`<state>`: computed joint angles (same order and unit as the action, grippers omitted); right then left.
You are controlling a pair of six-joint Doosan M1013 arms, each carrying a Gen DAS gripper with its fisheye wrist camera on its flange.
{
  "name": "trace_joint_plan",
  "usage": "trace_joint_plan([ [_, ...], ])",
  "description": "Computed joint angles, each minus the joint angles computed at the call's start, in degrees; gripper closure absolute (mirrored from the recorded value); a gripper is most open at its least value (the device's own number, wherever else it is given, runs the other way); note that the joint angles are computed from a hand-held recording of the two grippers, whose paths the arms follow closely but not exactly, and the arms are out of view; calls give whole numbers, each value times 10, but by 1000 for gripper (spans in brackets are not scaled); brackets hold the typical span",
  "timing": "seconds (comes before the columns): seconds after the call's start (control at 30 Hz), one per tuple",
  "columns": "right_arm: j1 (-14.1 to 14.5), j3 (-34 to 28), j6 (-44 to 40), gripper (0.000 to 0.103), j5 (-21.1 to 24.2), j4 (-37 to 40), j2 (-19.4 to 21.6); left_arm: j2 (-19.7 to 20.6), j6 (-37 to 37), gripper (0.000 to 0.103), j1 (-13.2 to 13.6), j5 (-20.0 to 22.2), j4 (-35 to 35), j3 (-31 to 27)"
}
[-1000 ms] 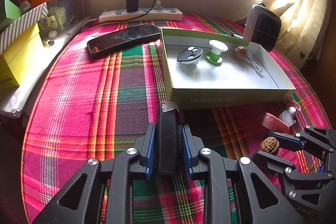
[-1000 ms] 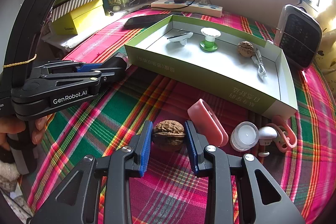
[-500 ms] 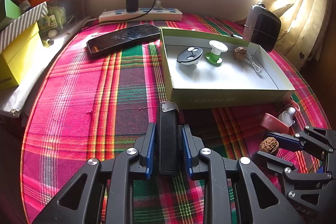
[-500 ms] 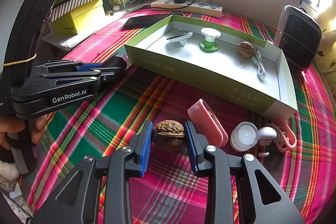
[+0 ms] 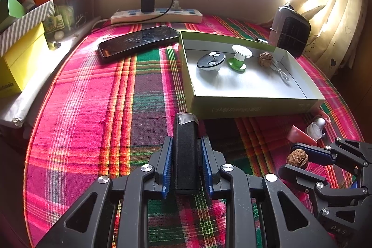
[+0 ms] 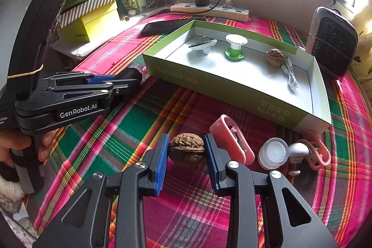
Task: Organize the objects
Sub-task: 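Carry the black device and walnut in both tools over the white box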
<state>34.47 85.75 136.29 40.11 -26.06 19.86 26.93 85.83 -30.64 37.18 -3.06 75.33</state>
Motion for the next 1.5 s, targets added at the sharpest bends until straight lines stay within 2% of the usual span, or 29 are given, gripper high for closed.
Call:
trace_joint_plan([
  [0.27, -2, 6, -5, 71, -27, 9, -7, -11, -1, 82, -2, -14, 7, 11],
  [0.6, -3, 7, 14, 71, -35, -19, -15, -28, 48, 82, 4, -27, -43, 18],
  [1.03, -14, -4, 32, 71, -32, -44, -16, -19, 74, 82, 2, -17, -60, -7],
  [1.5, -41, -35, 36, 71, -11, -52, 2, 13, 91, 82, -4, 9, -75, -59],
])
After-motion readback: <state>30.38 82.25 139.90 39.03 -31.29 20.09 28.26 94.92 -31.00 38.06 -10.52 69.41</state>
